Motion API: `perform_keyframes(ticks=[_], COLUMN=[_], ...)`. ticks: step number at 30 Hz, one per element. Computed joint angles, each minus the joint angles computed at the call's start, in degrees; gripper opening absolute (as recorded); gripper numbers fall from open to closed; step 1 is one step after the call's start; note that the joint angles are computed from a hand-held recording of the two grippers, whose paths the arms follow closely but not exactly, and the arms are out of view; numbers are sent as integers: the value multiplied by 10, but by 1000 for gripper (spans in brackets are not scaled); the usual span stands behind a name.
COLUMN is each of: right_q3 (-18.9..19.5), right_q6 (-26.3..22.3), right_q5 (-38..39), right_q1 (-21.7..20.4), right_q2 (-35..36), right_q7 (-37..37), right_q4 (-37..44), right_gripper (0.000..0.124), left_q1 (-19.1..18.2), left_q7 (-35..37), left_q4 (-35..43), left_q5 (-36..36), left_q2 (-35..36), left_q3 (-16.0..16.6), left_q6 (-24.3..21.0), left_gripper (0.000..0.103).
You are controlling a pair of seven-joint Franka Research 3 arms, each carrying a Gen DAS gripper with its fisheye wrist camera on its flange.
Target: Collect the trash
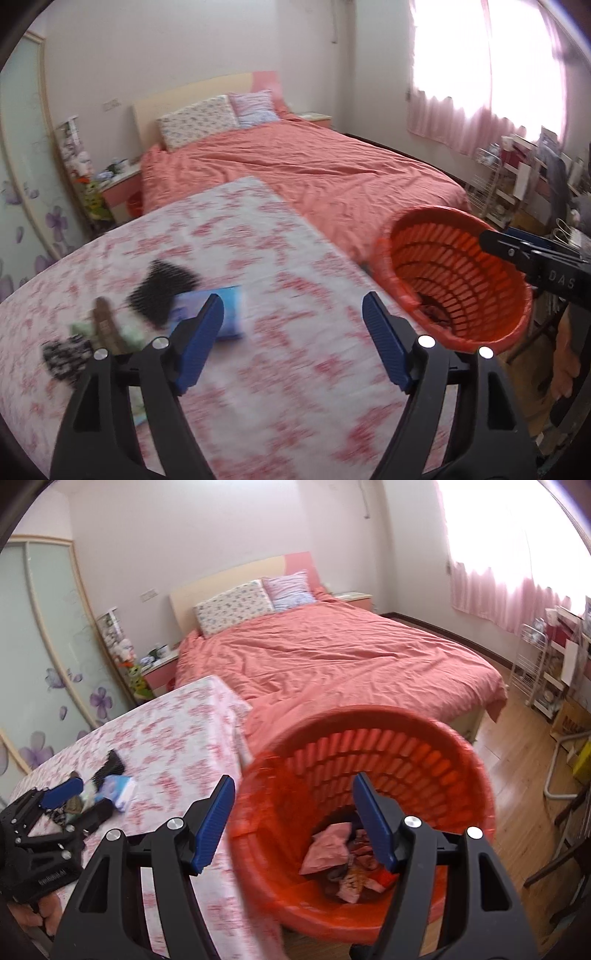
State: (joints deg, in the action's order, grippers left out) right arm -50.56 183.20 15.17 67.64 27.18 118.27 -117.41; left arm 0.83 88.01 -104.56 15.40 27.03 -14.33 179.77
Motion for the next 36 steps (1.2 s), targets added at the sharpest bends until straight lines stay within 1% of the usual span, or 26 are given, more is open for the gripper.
perform_keyframes(ticks=[1, 2, 4, 6, 7, 10, 11, 12, 15, 16, 17, 18, 19, 20, 21, 22, 23, 25, 26, 28, 29, 32, 34, 35, 36], right_q3=[8, 19, 50, 84, 94, 131, 148, 161, 207, 215, 231, 243, 251, 261, 268, 274, 284, 312, 327, 359, 378, 433, 464, 480, 490], right_q6=[-4, -9, -22, -34, -41, -64, -75, -83, -118, -126, -139, -150, -158, -171, -183, -193, -211, -231, -240, -247, -260, -310, -340, -347, -343], right_q5=[-1, -4, -18, -33, -41, -64, -70, -76, -92, -98, -101, -105, -110, -114, -120, -125, -129, -133, -134, -137, -136, -136, -137, -135, -132], right_q1=[-4, -10, -29, -53, -60, -86, -100, -110, -149, -157, -172, -184, -191, -202, -211, -219, -232, -259, -274, -301, -318, -358, -376, -383, -387], right_q2=[2, 2, 6, 13, 20, 43, 52, 59, 93, 102, 116, 127, 136, 151, 165, 177, 193, 214, 228, 244, 258, 300, 322, 320, 312], right_q7=[-1, -2, 0, 1, 4, 9, 9, 10, 9, 12, 10, 11, 16, 18, 23, 26, 28, 22, 18, 5, -4, -29, -50, -69, -83], right_q4=[7, 13, 35, 61, 74, 119, 138, 153, 221, 237, 266, 289, 306, 333, 360, 382, 414, 460, 488, 522, 551, 635, 676, 675, 663], right_gripper=[66, 66, 66, 66, 66, 66, 66, 66, 66, 66, 66, 66, 66, 66, 66, 66, 66, 66, 66, 66, 66, 66, 66, 66, 66], left_q1=[-6, -13, -54, -87, -105, -120, -121, -109, -32, -24, -16, 4, 18, 38, 50, 67, 68, 75, 73, 58, 58, 74, 85, 89, 90], left_q7=[-17, -29, -76, -117, -145, -194, -208, -213, -198, -202, -206, -199, -195, -183, -175, -161, -160, -157, -159, -171, -174, -170, -164, -161, -159], left_q4=[-19, -27, -46, -49, -52, -42, -36, -27, 2, 9, 20, 34, 39, 49, 54, 66, 76, 74, 68, 56, 54, 51, 48, 48, 45], left_q5=[0, 2, 13, 26, 31, 45, 50, 51, 37, 40, 43, 40, 39, 33, 28, 19, 16, 11, 15, 30, 33, 30, 24, 22, 21], left_q2=[-15, -22, -36, -39, -39, -28, -22, -16, 3, 8, 16, 26, 30, 38, 44, 52, 60, 60, 56, 48, 46, 44, 42, 42, 41], left_q3=[27, 46, 127, 189, 230, 285, 298, 293, 223, 216, 209, 189, 175, 152, 138, 119, 117, 115, 123, 150, 153, 144, 134, 130, 129], left_q6=[15, 21, 35, 35, 35, 23, 14, 3, -29, -36, -45, -55, -59, -65, -69, -81, -88, -81, -75, -64, -64, -68, -70, -71, -70], left_gripper=[79, 81, 81, 81, 81, 81, 81, 81, 77, 73, 66, 62, 54, 41, 32, 16, 12, 9, 9, 9, 9, 9, 9, 10, 10])
